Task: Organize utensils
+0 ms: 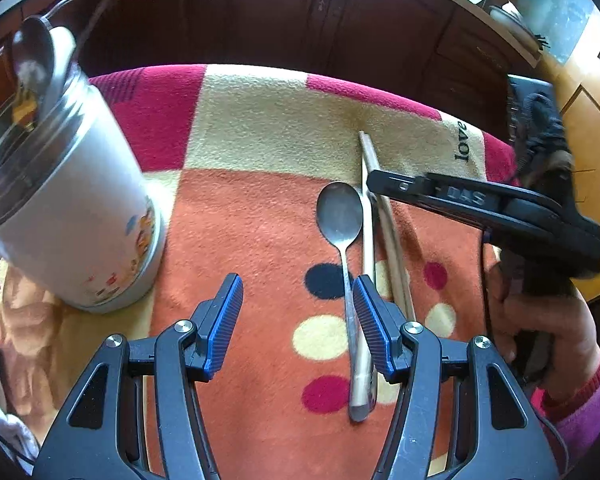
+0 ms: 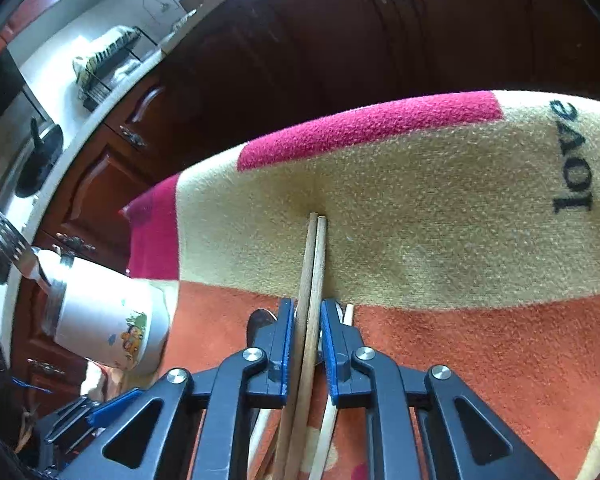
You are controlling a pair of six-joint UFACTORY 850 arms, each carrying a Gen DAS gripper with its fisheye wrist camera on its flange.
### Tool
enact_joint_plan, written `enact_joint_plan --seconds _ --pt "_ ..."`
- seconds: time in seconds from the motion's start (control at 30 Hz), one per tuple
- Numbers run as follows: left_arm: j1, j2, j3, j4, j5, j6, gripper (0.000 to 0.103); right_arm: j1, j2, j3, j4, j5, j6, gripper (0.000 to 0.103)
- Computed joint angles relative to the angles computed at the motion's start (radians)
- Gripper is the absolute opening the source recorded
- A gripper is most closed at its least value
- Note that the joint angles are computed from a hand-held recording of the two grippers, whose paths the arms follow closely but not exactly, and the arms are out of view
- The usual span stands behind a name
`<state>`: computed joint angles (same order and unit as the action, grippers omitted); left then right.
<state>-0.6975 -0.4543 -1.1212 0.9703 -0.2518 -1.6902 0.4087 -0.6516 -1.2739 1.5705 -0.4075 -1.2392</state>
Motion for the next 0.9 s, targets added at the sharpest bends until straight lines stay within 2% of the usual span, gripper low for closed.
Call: enact_joint_plan --seconds 0.17,0.23,0.37,0.47,0.53,0.67,0.83,0.9 --pt "0.005 -0.025 -0.034 -0.027 0.014 0.028 0.057 -0.014 0.069 0.086 0.077 -0.011 -0.124 0.013" --pt "0.002 -0.036 -0.051 -0.034 0.018 0.039 0.057 -0.024 0.094 0.118 0.062 0.005 -0.119 0.013" --pt "-0.011 -0.060 -0.087 -0.069 0.024 0.087 0.057 -0.038 0.123 0.158 -0.038 0.091 -0.015 0.012" --pt "-0.025 -0.078 -0.115 -0.109 0.027 0.145 0.057 -0.083 0.118 0.177 -0.042 -0.001 0.028 0.012" --pt "-0.034 -0.092 -0.137 -0.142 0.026 0.193 0.057 -0.098 0.131 0.203 0.019 0.005 -0.004 0.017" --pt "-0.048 -0.127 -0.190 -0.246 0.021 0.317 0.057 -0.112 0.139 0.224 0.059 -0.004 -0.043 0.017" --pt "-0.059 -0.145 -0.215 -0.278 -0.003 0.352 0.057 -0.087 0.136 0.214 0.052 0.003 -0.100 0.017" --pt "-0.060 -0.146 -0.215 -0.281 -0.015 0.353 0.057 -0.063 0.126 0.199 0.007 0.066 -0.078 0.017"
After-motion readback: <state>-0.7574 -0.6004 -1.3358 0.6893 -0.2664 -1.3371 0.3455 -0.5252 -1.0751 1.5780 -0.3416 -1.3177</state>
